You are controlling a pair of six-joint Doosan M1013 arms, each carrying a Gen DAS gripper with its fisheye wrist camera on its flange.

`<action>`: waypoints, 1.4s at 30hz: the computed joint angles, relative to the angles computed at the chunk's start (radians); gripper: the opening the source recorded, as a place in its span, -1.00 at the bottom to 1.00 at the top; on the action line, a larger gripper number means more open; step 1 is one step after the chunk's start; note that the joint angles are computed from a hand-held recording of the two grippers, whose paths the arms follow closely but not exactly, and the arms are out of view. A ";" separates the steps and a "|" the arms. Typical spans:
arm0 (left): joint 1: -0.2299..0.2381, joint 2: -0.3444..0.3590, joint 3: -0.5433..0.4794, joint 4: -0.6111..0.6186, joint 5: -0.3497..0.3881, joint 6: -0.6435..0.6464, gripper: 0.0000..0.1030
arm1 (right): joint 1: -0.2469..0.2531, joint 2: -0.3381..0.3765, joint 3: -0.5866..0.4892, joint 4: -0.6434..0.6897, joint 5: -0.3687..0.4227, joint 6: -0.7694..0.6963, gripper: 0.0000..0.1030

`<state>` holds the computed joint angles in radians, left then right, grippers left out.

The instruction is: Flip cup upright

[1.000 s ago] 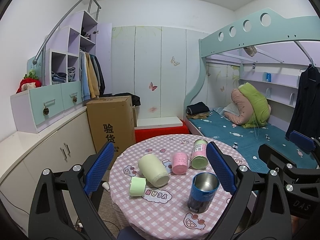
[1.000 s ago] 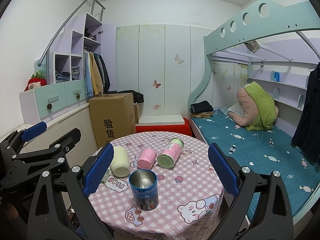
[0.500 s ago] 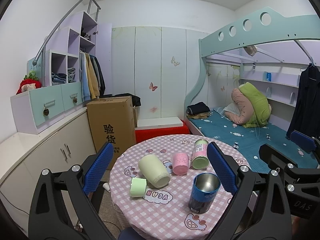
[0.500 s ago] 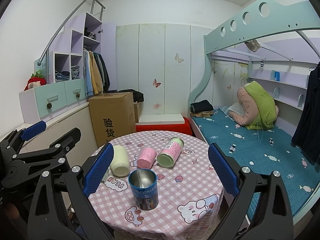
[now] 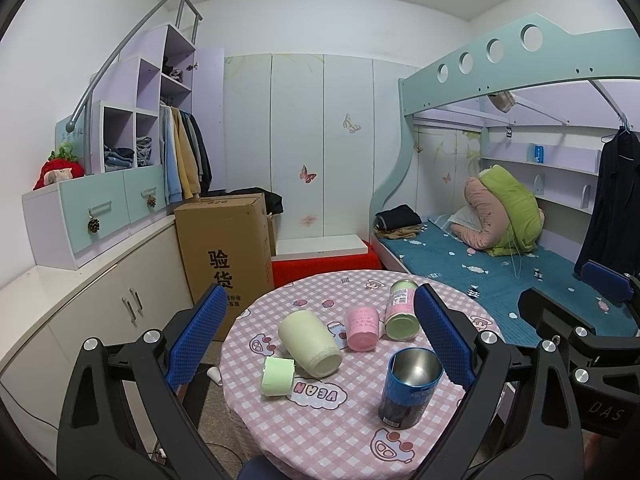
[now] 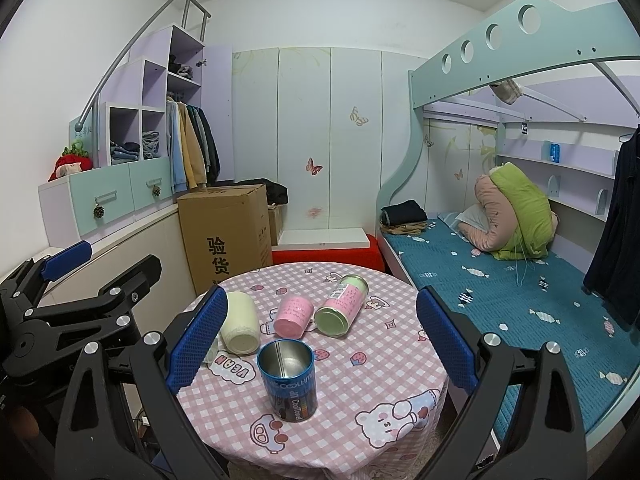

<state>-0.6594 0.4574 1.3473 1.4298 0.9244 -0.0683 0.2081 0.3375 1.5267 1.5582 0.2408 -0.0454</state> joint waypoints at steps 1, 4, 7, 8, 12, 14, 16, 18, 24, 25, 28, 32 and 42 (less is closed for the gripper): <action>0.000 0.000 0.000 0.000 0.000 -0.001 0.84 | 0.000 0.000 0.000 0.000 0.000 0.000 0.78; 0.000 0.000 0.000 0.001 0.001 0.000 0.84 | 0.000 0.001 0.000 -0.003 0.002 0.004 0.78; 0.000 0.000 -0.001 -0.001 0.000 0.001 0.84 | 0.001 0.003 0.001 -0.003 -0.001 0.005 0.78; 0.000 0.001 -0.002 -0.002 0.000 0.002 0.84 | 0.001 0.003 0.002 -0.002 -0.001 0.004 0.78; 0.000 0.002 -0.004 -0.006 0.000 0.005 0.84 | 0.001 0.006 -0.001 -0.017 -0.001 0.020 0.78; 0.001 0.002 -0.003 -0.006 -0.002 0.005 0.84 | 0.001 0.006 0.000 -0.011 -0.003 0.012 0.78; 0.001 0.002 -0.002 -0.006 -0.002 0.006 0.84 | 0.000 0.007 -0.001 -0.017 -0.002 0.020 0.78; 0.001 0.002 -0.004 -0.007 -0.002 0.006 0.84 | 0.000 0.007 0.000 -0.013 -0.004 0.016 0.78; 0.000 0.003 -0.005 -0.006 -0.002 0.006 0.84 | -0.003 0.006 0.001 -0.019 -0.002 0.025 0.78; 0.001 0.002 -0.004 -0.007 -0.002 0.007 0.84 | -0.003 0.006 0.000 -0.023 -0.002 0.028 0.78; 0.000 0.004 -0.006 -0.008 0.000 0.008 0.84 | -0.004 0.006 0.000 -0.024 -0.001 0.030 0.78; 0.000 0.004 -0.006 -0.007 0.000 0.008 0.84 | -0.005 0.005 0.001 -0.027 0.000 0.033 0.78; 0.004 0.005 -0.009 -0.025 -0.009 0.027 0.84 | -0.008 0.006 -0.001 -0.054 0.001 0.060 0.78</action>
